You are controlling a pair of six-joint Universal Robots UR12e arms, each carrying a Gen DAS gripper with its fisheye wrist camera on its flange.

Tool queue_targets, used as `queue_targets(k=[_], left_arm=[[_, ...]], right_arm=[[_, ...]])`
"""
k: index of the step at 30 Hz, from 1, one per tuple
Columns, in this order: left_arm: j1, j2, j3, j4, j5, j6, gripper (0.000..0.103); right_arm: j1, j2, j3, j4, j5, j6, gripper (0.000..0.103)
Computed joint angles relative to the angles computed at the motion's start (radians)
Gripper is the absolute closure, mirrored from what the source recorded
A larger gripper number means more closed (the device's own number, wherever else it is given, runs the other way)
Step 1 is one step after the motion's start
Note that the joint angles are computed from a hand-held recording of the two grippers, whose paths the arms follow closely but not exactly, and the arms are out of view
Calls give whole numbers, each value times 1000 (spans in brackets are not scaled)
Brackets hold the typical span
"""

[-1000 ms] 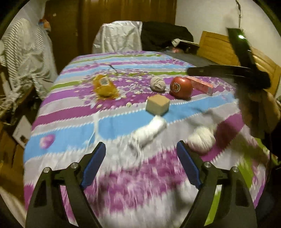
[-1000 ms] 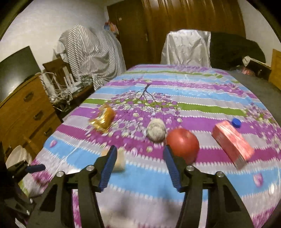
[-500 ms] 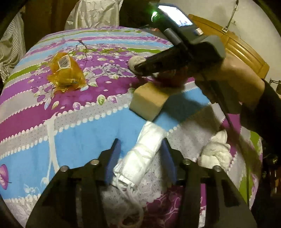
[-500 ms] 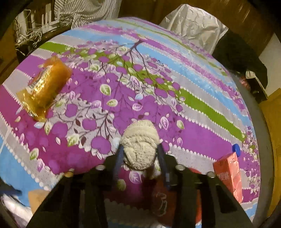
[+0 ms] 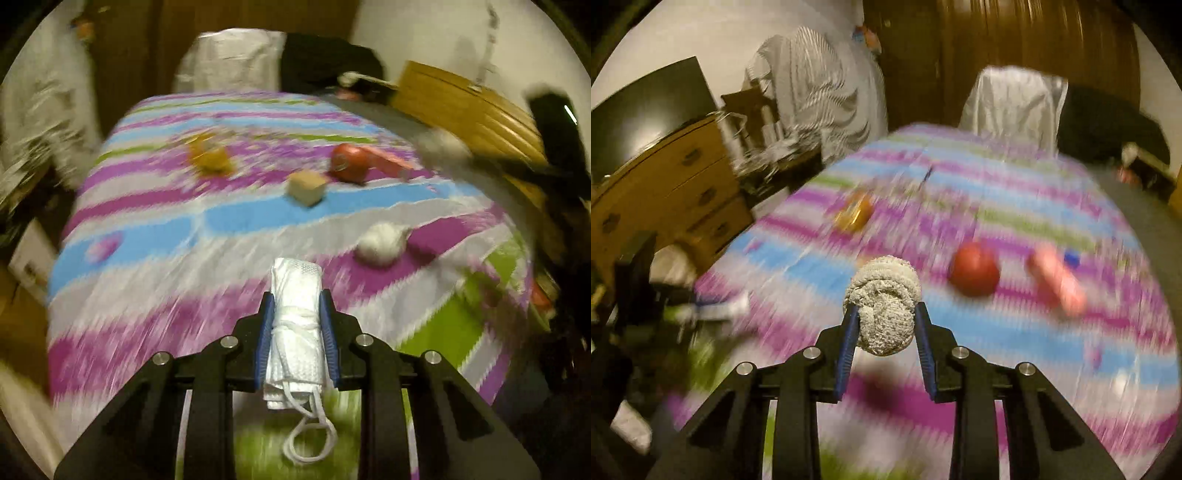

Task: Collect trash
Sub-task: 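Grasp the white face mask with the left gripper while the right grasps the white yarn ball, then carry the mask and yarn ball in both grippers over the white bucket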

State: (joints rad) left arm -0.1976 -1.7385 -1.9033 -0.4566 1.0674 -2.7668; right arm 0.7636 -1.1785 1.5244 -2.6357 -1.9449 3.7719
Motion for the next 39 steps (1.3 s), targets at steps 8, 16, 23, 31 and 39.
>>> queue_targets(k=[8,16,23,31,39], left_arm=[[-16,16,-108,214,282,-225,74],[-14,6,-142,347,292,-303,38],[-46,-14,-136,335,338,-257,45],[-20,-5,-153,339,273,-305,79],[-71,69,-192,381,499,-354,79]], right_arm=[[72,30,104,-55,-14,183,68],[96,36,141,-167,-124,283,33],[67,73,115,-175,-66,300,56],[73,82,123,-227,-87,355,63],[107,98,53,-272,-103,259,63]])
